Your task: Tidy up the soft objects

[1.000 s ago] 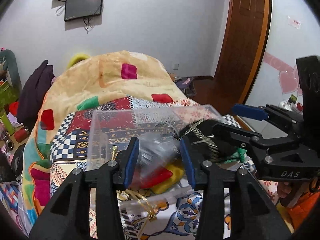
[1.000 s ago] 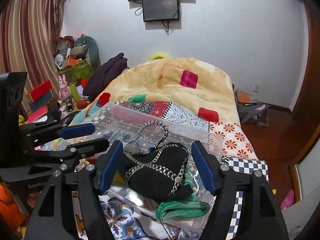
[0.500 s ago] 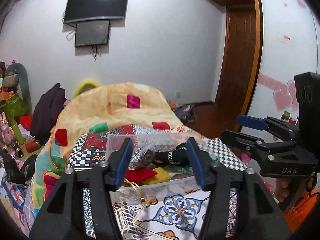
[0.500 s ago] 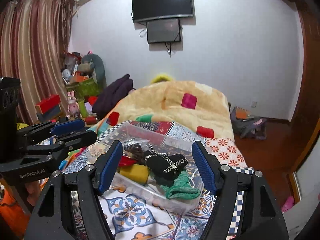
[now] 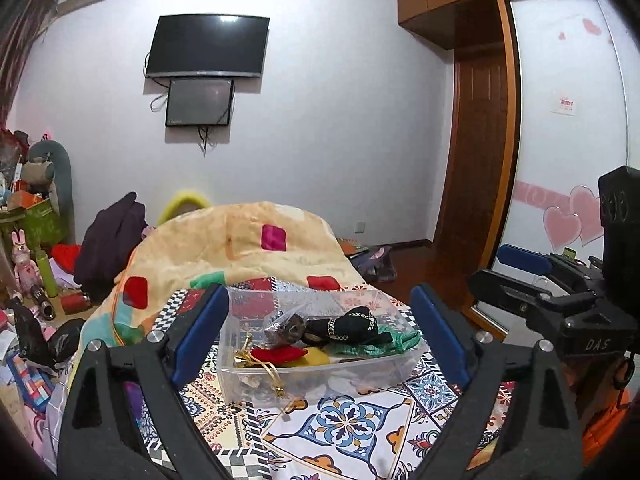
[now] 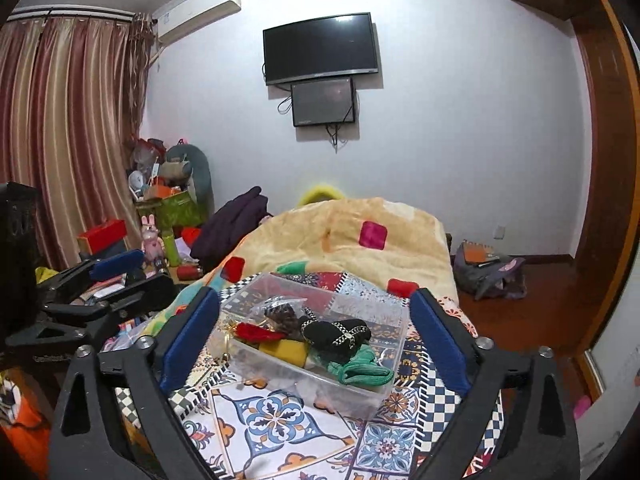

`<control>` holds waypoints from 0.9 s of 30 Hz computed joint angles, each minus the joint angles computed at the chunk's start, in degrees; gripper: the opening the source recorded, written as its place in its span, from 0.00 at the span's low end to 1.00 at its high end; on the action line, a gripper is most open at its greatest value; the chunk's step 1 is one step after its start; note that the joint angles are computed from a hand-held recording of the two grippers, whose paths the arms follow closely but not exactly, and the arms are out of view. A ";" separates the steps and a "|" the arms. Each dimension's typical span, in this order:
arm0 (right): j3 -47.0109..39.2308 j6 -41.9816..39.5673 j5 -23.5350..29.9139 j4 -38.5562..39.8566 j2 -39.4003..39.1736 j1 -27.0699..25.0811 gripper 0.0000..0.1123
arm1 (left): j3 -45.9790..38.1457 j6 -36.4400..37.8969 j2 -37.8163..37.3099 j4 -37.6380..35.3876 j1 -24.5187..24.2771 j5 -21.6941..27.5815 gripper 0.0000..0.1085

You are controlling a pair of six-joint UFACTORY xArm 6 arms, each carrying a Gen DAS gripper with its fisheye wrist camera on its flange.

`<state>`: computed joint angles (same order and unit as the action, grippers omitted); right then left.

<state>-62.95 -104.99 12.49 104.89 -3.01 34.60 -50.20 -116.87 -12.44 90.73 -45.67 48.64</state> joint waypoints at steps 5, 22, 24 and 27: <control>0.38 -5.93 -0.66 5.66 -0.65 0.15 0.91 | 0.39 -0.94 -0.22 0.46 -1.34 2.12 0.93; 2.41 -4.08 1.24 4.68 -2.01 -1.21 0.92 | 0.10 -0.63 0.95 -0.22 -0.80 2.27 0.94; 2.44 -3.94 1.31 4.63 -2.06 -1.24 0.92 | -0.02 -0.54 1.15 -0.20 -0.89 2.61 0.94; 2.50 -3.64 1.39 4.35 -2.16 -1.25 0.92 | -0.05 -0.41 1.22 -0.20 -1.08 3.02 0.94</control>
